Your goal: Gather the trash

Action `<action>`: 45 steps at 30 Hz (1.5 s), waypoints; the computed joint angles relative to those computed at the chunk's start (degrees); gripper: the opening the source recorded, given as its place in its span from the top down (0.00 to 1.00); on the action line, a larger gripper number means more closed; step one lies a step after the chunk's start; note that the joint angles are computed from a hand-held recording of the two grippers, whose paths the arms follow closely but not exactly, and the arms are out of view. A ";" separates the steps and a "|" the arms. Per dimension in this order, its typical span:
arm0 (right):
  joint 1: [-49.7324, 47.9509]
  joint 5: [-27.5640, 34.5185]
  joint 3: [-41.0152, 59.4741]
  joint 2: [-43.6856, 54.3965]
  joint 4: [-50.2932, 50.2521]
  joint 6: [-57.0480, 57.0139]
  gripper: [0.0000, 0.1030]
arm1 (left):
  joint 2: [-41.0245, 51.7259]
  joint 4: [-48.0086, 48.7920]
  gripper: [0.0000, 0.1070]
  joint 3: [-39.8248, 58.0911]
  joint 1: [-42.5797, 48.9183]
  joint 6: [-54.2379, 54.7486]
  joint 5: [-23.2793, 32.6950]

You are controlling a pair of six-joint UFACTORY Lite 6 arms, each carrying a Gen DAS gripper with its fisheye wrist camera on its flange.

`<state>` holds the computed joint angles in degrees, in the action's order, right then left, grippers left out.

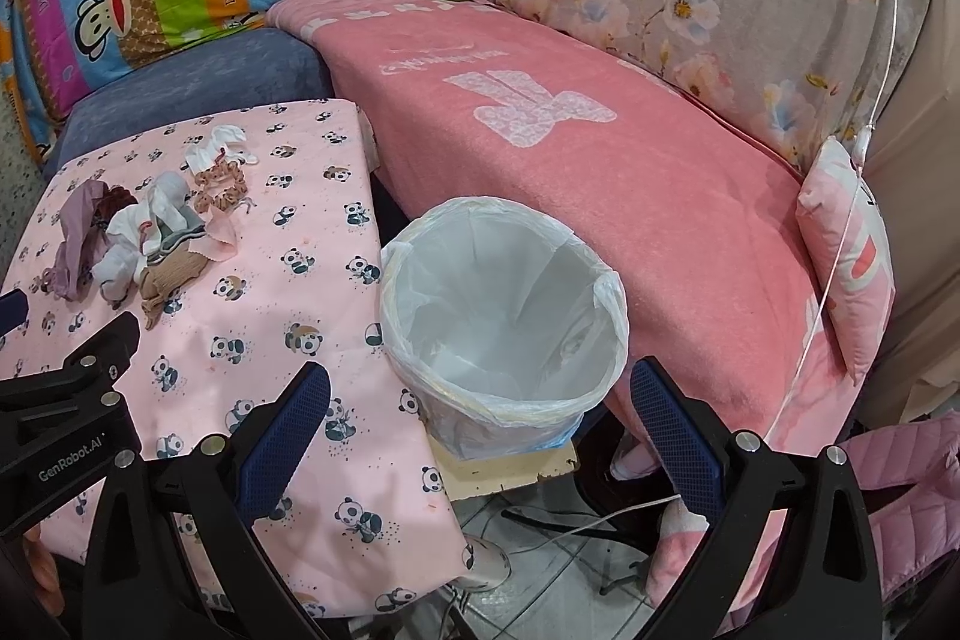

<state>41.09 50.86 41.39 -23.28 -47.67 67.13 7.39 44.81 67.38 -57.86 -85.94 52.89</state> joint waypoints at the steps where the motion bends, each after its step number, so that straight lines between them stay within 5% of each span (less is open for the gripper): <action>1: -0.17 0.00 -0.05 -0.19 -0.07 0.05 0.05 | -0.06 0.19 0.12 -0.09 0.01 -0.07 -0.11; 26: 3.85 -3.40 6.87 12.53 -6.50 11.48 0.05 | -7.55 8.73 0.11 -10.62 10.25 0.35 -10.63; 37: 6.65 -9.97 19.37 30.03 -12.41 19.39 0.05 | -11.36 11.63 0.11 -19.77 34.16 7.35 -26.69; 45: 7.45 -16.86 32.83 46.03 -11.93 20.63 0.05 | -5.04 -0.41 0.11 -18.72 50.44 25.93 -39.54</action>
<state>48.54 34.00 74.23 22.75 -59.60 87.75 2.35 44.40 48.65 -7.41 -60.01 13.34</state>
